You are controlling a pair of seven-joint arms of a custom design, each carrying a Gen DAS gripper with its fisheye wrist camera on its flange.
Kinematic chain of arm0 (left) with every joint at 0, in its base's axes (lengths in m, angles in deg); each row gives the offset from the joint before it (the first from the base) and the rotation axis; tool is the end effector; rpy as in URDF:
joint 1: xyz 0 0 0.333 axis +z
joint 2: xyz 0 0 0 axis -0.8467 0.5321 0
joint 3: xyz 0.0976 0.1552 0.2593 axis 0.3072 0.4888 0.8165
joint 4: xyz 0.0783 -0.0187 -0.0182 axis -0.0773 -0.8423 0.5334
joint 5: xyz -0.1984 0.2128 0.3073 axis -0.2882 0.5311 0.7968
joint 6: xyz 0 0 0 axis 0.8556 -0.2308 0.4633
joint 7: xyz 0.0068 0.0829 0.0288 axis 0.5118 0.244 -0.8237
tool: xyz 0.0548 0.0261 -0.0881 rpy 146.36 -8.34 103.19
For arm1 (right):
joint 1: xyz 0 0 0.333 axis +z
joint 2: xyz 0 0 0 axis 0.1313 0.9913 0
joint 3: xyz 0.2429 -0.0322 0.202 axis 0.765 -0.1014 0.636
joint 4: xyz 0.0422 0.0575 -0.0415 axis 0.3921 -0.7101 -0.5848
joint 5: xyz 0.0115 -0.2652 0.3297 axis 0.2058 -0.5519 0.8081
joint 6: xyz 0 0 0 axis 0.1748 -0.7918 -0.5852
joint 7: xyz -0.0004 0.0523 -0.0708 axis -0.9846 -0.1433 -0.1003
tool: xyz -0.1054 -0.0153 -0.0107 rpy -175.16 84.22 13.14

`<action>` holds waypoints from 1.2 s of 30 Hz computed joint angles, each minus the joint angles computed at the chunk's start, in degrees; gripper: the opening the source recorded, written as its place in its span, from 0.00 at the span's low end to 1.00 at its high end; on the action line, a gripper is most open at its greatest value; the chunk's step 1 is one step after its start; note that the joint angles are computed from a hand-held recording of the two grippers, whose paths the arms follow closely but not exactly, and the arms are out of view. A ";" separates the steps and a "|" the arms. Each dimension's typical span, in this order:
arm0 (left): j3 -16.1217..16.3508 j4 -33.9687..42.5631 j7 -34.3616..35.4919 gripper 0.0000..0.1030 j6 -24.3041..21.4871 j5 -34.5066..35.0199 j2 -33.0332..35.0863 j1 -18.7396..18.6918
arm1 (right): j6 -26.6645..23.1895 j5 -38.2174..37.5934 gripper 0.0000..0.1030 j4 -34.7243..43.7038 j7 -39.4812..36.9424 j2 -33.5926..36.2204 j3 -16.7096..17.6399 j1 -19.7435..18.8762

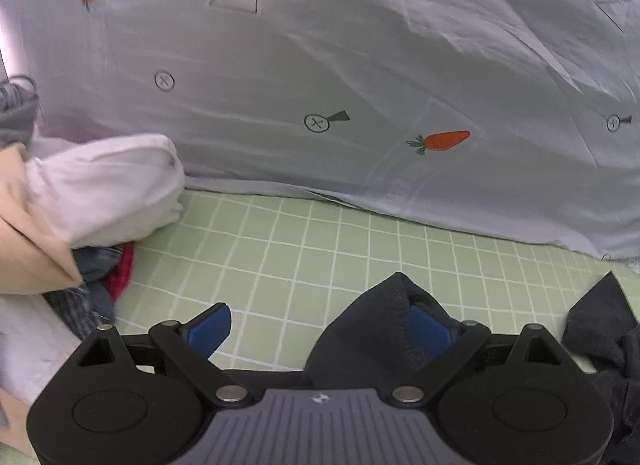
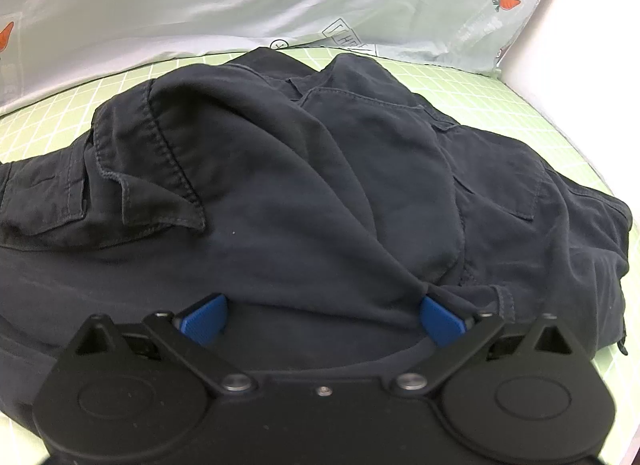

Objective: Fold clothes

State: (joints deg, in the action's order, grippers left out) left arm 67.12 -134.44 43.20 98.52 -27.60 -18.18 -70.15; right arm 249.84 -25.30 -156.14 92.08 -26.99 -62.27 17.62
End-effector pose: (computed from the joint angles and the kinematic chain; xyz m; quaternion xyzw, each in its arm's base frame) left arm 0.6885 -0.1634 0.4461 -0.7956 0.4939 -0.2143 0.2777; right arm 0.6724 0.0202 0.3032 -0.6596 0.6733 -0.2924 0.1614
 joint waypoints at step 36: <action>1.60 10.73 -0.93 0.94 -24.23 14.65 9.45 -2.75 | 0.54 -2.73 1.00 0.59 3.36 0.59 -2.01 1.97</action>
State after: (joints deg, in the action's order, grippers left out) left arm 68.72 -123.71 42.27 74.29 -12.95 -8.73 -72.90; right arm 250.38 -28.03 -155.56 95.44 -26.40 -64.29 19.59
